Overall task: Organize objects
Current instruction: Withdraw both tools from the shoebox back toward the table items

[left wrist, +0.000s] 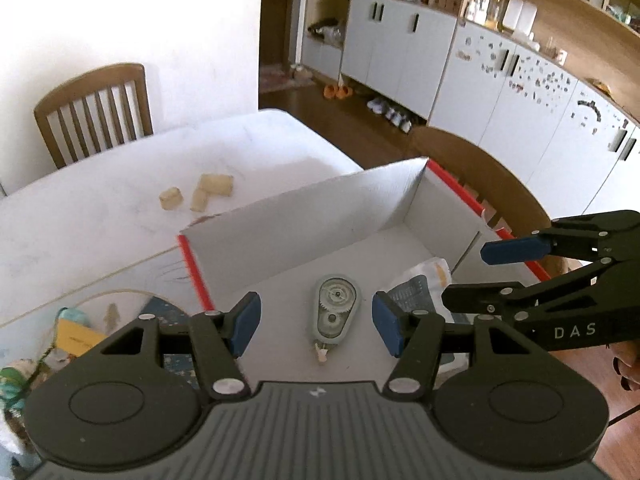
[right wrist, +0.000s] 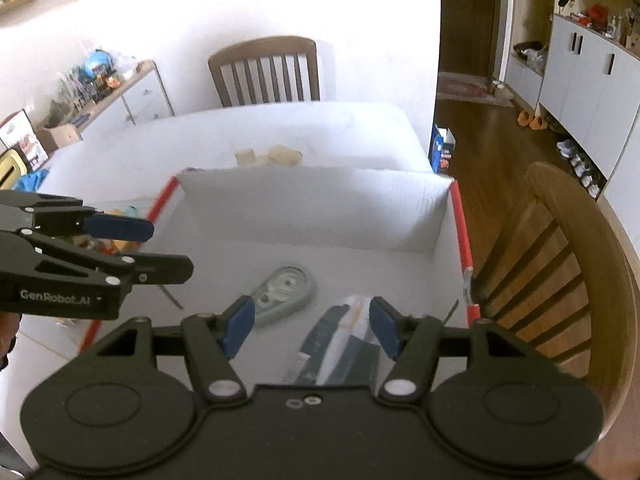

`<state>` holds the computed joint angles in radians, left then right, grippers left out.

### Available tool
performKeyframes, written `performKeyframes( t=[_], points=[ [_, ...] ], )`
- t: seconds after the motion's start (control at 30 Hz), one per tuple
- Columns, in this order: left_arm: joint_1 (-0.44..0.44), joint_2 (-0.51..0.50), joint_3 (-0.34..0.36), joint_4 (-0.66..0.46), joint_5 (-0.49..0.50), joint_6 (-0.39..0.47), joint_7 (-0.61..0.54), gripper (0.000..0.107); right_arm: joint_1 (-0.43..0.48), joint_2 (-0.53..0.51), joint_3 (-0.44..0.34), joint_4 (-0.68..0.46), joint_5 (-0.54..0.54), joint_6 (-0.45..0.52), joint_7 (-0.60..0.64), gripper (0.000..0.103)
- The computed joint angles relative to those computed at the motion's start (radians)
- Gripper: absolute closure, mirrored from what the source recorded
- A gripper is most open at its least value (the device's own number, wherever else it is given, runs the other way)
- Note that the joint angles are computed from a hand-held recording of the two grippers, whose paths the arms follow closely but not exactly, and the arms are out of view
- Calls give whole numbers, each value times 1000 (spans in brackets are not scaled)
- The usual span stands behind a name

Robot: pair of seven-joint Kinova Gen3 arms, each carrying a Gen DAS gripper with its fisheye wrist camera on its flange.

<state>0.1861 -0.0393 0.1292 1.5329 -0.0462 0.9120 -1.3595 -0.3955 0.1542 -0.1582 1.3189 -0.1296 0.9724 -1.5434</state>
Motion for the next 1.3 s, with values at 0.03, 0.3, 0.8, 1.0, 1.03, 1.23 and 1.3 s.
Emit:
performKeyframes(
  t=[0.03,0.3,0.8,1.0,1.03,1.23,1.3],
  points=[
    [-2,-21,-4,14,3,-6,-9,47,-6,-12,-2,8,5,-7,-10,38],
    [-43,-148,-34,98,34,-30,-72,40,-76,-62,-30,40,77,-54,-129,31],
    [-151,-331,-186,213,144,20,-235,22,-311,-45,-97,29,376,-57,-558,17],
    [-187,-377,-280,257,195,40,-324,20,-407,-20,-108,14,474,-41,-688,13],
    [-186,-381,-307,260,208,49,-350,20,-421,-15,-109,10,484,-38,-704,12],
    [-185,-422,-463,316,316,48,-517,4,-512,20,-104,-21,569,-12,-806,9],
    [-197,-433,-494,331,327,49,-557,4,-548,31,-99,-26,612,-3,-850,8]
  ],
)
